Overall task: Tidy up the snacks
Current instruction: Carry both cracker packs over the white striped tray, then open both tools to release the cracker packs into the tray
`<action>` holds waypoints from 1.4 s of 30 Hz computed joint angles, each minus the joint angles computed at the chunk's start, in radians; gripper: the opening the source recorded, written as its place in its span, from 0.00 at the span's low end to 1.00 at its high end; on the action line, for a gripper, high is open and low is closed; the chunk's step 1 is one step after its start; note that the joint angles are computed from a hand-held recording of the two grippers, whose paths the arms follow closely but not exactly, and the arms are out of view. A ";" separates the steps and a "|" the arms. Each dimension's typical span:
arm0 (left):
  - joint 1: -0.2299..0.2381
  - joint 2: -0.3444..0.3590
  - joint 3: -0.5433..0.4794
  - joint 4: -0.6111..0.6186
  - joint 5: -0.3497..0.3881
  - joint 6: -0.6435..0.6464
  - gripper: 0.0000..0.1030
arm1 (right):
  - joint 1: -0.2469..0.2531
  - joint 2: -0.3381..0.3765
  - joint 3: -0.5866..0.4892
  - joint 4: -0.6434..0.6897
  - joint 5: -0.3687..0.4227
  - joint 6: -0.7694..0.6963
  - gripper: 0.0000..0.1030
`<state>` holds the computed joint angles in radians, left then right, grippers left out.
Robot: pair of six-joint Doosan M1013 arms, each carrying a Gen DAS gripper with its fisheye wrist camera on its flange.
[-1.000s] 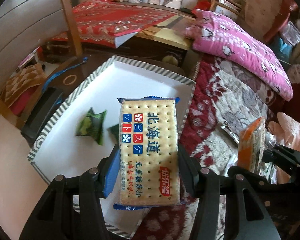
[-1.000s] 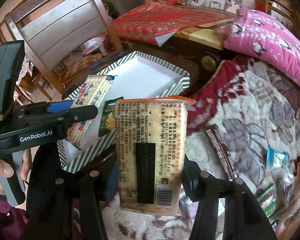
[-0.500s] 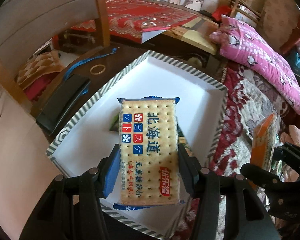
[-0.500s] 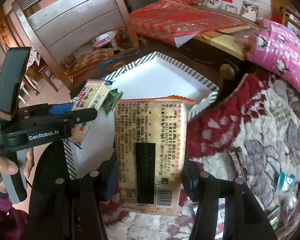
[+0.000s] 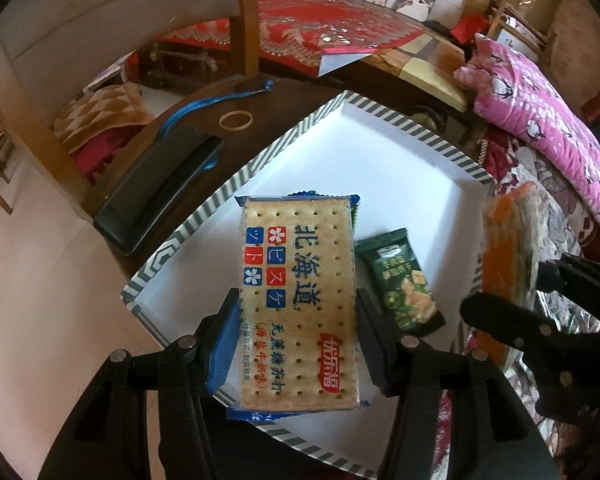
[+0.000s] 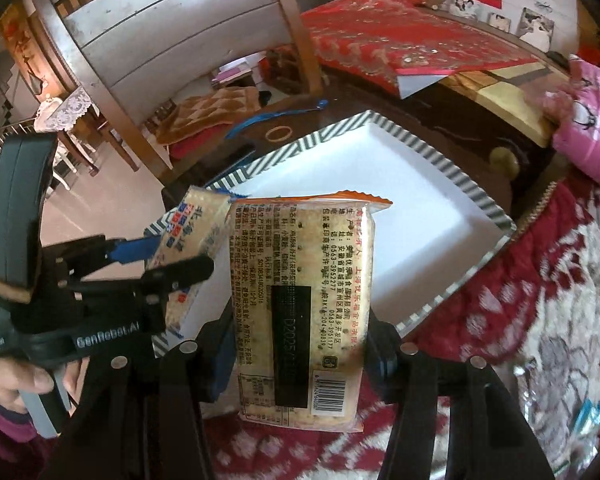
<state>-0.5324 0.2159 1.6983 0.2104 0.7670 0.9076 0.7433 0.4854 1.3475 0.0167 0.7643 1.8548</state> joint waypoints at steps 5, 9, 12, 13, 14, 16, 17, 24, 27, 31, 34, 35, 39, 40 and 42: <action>0.011 0.006 0.002 -0.010 0.003 0.001 0.52 | -0.007 0.042 -0.044 0.057 0.018 -0.031 0.56; 0.019 0.012 0.003 -0.020 0.008 0.005 0.52 | -0.011 0.069 -0.071 0.089 0.032 -0.042 0.56; 0.024 0.017 0.002 -0.026 0.009 0.004 0.52 | -0.015 0.089 -0.088 0.114 0.047 -0.044 0.56; 0.024 0.018 0.003 -0.025 0.010 0.001 0.52 | -0.017 0.097 -0.095 0.124 0.055 -0.044 0.56; 0.025 0.020 0.003 -0.022 0.014 -0.003 0.52 | -0.018 0.102 -0.098 0.129 0.061 -0.045 0.56; 0.028 0.023 0.003 -0.029 0.015 -0.003 0.52 | -0.019 0.112 -0.104 0.137 0.070 -0.043 0.56; 0.028 0.023 0.004 -0.025 0.011 -0.007 0.52 | -0.020 0.117 -0.105 0.139 0.074 -0.041 0.56; 0.026 0.027 0.000 -0.014 0.015 -0.018 0.52 | -0.026 0.127 -0.105 0.150 0.050 -0.001 0.57; 0.026 0.026 0.001 -0.002 0.015 -0.035 0.54 | -0.037 0.115 -0.083 0.204 0.012 0.019 0.57; 0.025 0.027 -0.001 -0.002 0.021 -0.041 0.61 | -0.040 0.089 -0.047 0.242 -0.036 0.014 0.62; 0.016 0.022 0.000 0.022 0.020 -0.060 0.68 | -0.033 0.069 -0.031 0.203 -0.040 0.028 0.65; 0.012 0.019 0.001 0.034 0.016 -0.068 0.71 | -0.032 0.061 -0.022 0.202 -0.049 0.028 0.65; -0.004 0.010 0.004 0.063 0.007 -0.086 0.76 | -0.026 0.018 0.027 0.141 -0.092 0.081 0.69; -0.008 0.008 0.004 0.069 0.007 -0.088 0.77 | -0.024 0.006 0.041 0.120 -0.103 0.097 0.70; -0.020 0.003 0.004 0.084 0.005 -0.094 0.79 | -0.018 -0.019 0.068 0.059 -0.113 0.156 0.72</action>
